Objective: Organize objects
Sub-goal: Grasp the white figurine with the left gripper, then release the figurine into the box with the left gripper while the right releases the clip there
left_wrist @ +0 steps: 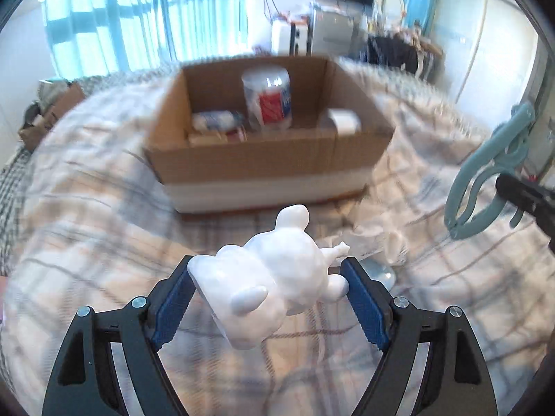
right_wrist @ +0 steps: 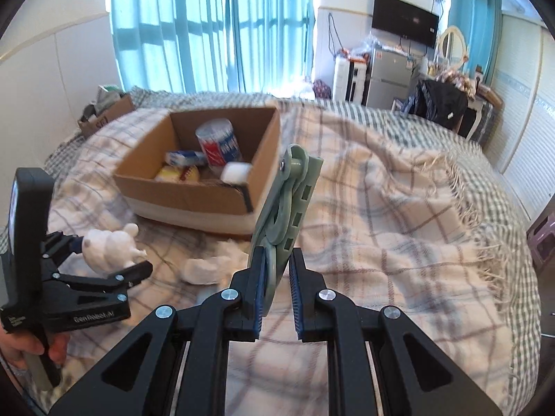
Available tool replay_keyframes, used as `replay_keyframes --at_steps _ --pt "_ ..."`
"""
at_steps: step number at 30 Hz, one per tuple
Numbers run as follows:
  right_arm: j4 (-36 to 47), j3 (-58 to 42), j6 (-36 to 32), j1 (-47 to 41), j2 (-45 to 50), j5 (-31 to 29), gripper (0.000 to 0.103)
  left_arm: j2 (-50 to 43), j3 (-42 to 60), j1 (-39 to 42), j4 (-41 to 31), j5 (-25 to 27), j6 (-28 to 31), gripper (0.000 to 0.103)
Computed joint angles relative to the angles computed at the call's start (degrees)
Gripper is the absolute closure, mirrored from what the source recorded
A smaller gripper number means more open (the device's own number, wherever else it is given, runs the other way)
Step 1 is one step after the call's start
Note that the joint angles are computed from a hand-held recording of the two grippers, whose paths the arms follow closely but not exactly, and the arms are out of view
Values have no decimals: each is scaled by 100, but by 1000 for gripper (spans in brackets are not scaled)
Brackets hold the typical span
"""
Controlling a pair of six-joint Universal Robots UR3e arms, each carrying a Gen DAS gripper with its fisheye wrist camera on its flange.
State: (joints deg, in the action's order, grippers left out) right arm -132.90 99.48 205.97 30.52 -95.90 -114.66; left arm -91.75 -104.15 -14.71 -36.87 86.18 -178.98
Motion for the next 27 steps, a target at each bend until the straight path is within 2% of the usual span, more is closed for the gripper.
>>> replay_keyframes --at_steps 5,7,10,13,19,27 --pt "673 -1060 232 728 288 -659 90 523 278 276 -243 -276 -12 18" --pt "895 -1496 232 935 451 -854 90 385 724 260 -325 -285 -84 18" --pt "1041 -2163 46 1072 739 -948 90 489 1075 437 -541 -431 -31 18" --pt "1144 -2976 -337 983 1176 -914 90 174 1741 466 -680 -408 -4 18" --pt "1242 -4501 -1048 124 2244 81 90 -1060 3469 516 -1092 -304 43 18" --pt "1866 -5738 -1518 -985 3760 1729 90 -3046 5129 505 -1411 -160 -6 18"
